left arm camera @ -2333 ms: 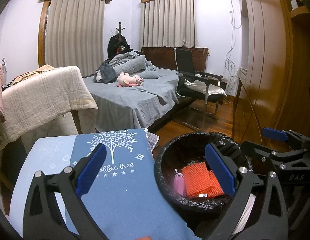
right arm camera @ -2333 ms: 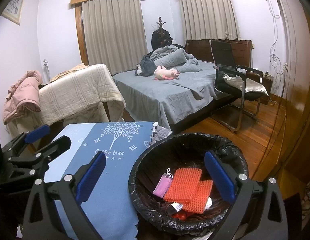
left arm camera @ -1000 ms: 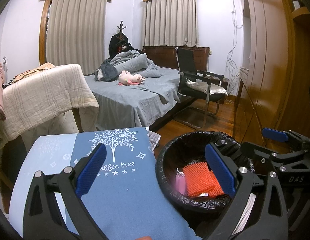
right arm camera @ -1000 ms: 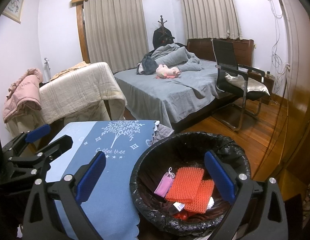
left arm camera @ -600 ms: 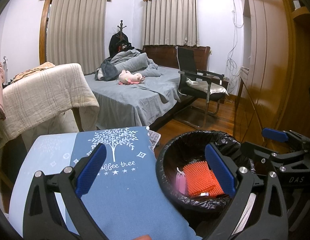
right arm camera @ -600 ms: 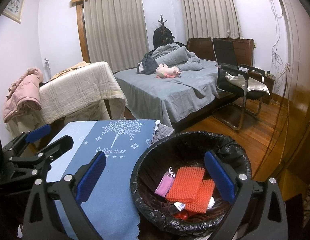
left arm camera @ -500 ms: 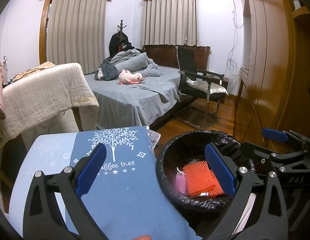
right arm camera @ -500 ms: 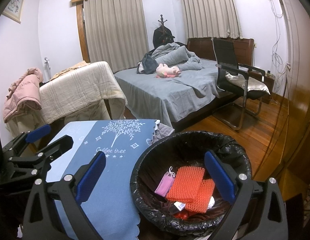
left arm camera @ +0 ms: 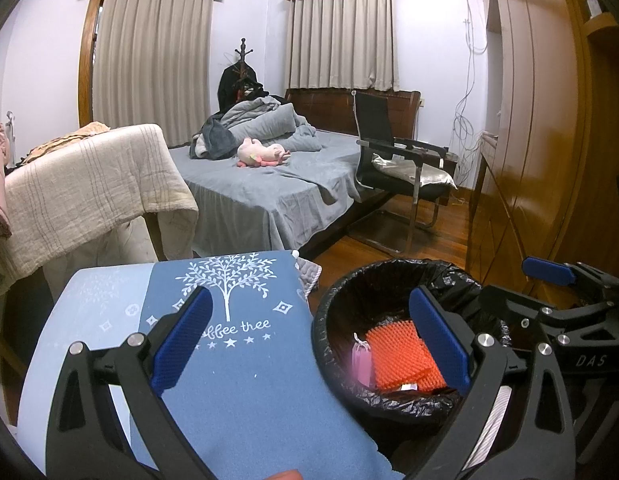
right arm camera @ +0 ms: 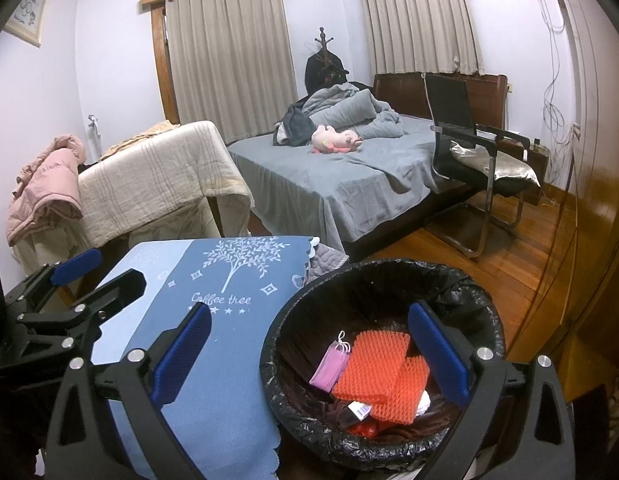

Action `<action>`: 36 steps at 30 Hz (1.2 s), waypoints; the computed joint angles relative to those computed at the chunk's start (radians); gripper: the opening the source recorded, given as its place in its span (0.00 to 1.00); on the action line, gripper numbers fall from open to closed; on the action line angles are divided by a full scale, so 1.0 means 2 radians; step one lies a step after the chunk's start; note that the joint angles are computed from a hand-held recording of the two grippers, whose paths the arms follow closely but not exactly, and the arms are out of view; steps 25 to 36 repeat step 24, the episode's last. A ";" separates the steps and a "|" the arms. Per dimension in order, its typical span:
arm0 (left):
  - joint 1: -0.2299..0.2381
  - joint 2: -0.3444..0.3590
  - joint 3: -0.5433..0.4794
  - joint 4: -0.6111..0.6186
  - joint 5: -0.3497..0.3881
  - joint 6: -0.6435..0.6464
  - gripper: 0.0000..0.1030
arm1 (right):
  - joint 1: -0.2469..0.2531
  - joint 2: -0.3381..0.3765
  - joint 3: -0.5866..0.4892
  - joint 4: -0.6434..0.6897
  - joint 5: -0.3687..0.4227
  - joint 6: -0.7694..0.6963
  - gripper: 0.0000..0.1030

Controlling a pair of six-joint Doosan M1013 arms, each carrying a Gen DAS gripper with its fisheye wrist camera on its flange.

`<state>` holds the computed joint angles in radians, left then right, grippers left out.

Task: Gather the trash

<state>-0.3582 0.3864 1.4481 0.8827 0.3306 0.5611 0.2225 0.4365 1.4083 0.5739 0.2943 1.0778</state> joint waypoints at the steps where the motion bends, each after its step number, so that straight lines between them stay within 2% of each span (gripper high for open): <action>1: 0.000 0.000 0.000 -0.001 0.000 0.001 0.93 | 0.000 0.000 0.000 0.000 0.000 0.000 0.94; 36: 0.003 -0.011 0.017 -0.012 -0.002 0.006 0.93 | 0.003 -0.001 0.006 -0.001 -0.004 0.003 0.94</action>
